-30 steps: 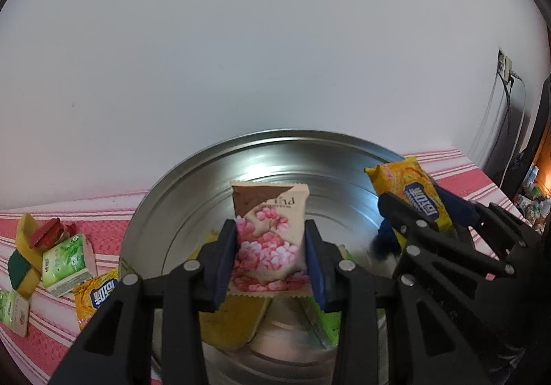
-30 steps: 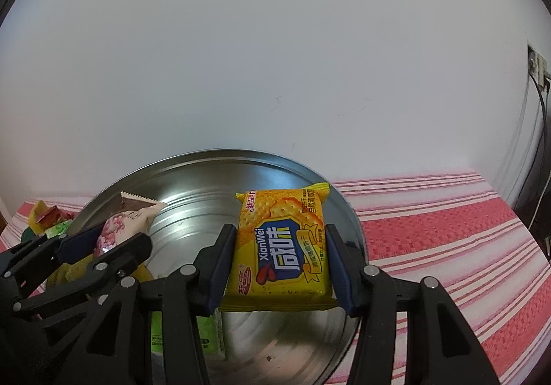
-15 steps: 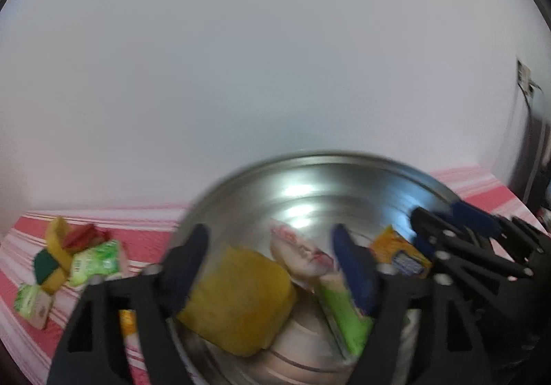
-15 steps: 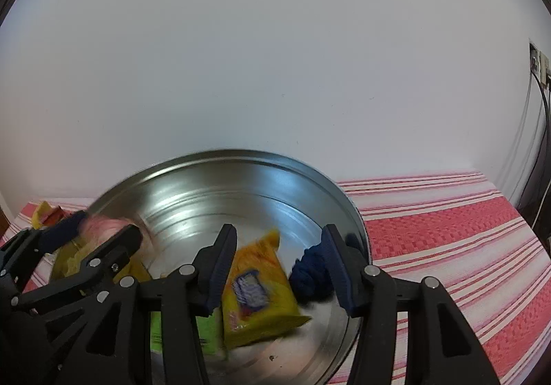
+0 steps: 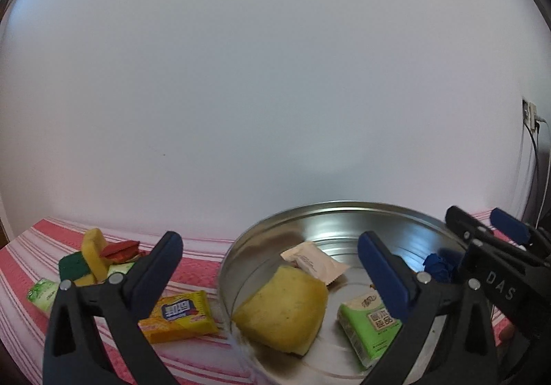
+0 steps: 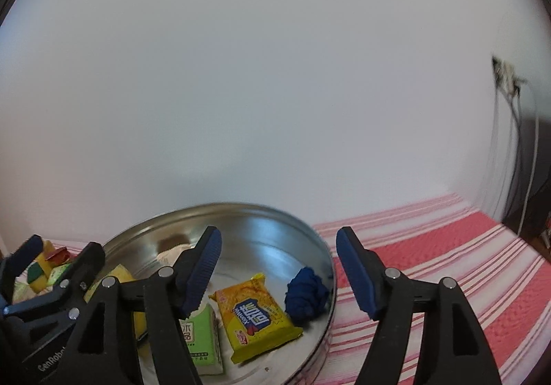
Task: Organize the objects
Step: 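Open both tools to drop the cracker and floral packets into the tin, then withdraw both open tools from the tin back toward the pile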
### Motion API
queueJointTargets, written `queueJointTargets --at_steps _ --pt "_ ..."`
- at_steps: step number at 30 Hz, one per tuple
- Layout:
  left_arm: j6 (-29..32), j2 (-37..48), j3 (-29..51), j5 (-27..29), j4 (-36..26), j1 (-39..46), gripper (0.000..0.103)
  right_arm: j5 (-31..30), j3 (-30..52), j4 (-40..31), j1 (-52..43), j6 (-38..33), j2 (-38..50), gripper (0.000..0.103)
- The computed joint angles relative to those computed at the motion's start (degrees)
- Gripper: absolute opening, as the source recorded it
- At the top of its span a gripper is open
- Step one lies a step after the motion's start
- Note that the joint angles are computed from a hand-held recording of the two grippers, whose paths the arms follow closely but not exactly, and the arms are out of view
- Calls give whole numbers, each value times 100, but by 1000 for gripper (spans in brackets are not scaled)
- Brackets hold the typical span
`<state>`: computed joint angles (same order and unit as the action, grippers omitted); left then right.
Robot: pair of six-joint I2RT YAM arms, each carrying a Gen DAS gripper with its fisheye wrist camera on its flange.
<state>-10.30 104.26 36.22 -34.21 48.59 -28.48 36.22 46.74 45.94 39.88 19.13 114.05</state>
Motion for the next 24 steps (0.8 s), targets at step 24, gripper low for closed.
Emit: queueJointTargets --at_steps 24 --pt "-33 -632 -553 290 -34 -32 103 1072 -1093 1604 388 -137 -439 87"
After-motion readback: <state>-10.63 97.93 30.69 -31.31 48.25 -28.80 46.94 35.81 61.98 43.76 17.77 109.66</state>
